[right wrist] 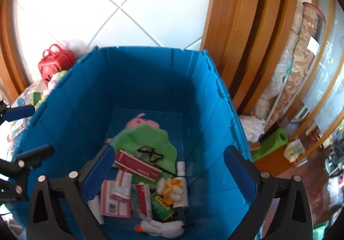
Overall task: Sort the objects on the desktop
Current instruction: 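Carry the white box and red box into the blue crate and release both, then withdraw both tools from the crate back over the table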
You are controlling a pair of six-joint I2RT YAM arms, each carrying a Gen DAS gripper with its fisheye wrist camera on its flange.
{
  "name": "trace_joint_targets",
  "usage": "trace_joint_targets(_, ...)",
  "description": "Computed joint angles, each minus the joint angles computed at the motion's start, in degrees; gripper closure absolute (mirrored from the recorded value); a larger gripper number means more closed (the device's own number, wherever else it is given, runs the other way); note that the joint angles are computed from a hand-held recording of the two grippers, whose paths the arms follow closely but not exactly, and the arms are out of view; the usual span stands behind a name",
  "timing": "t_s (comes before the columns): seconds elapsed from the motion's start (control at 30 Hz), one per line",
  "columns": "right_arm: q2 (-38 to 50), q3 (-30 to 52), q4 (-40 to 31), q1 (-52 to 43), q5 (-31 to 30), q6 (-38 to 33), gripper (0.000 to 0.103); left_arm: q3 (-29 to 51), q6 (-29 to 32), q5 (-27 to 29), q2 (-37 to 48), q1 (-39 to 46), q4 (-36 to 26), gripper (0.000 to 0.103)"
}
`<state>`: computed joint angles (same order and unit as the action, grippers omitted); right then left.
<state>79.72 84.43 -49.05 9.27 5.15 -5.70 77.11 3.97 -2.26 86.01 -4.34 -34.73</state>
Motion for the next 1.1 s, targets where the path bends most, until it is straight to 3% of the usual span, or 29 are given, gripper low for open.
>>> trace_joint_targets(0.13, -5.2, -3.2, 1.0, 2.9, 0.1, 3.7, 0.0, -9.1, -0.3, -1.0, -10.0, 2.4, 5.2, 0.027)
trace_joint_targets(0.23, -10.6, -6.4, 3.2, 8.8, 3.8, 7.3, 0.0, -15.9, -0.1, 0.1, -17.2, 6.0, 9.1, 0.027)
trace_joint_targets(0.4, -15.7, -11.3, 8.6, 23.9, 14.9, 15.3, 0.0, -27.5, 0.4, 7.9, -26.6, 19.5, 15.2, 0.027)
trace_joint_targets(0.57, -14.3, -14.4, 15.3, 39.0, 23.3, 22.8, 0.0, -35.8, 7.6, 16.8, -28.6, 39.5, 18.1, 0.027)
trace_joint_targets(0.67, -9.7, -13.6, 19.1, 46.5, 26.8, 25.8, 0.0, -38.8, 13.8, 23.1, -25.2, 53.1, 20.1, 0.027)
trace_joint_targets(0.8, -2.2, -11.6, 24.0, 54.2, 29.0, 28.1, 0.0, -38.6, 23.1, 29.2, -13.4, 68.7, 22.6, 0.027)
trace_joint_targets(1.1, 16.0, -5.5, 30.2, 61.0, 25.1, 31.2, 0.0, -34.3, 35.6, 29.7, 11.7, 88.0, 32.6, 0.027)
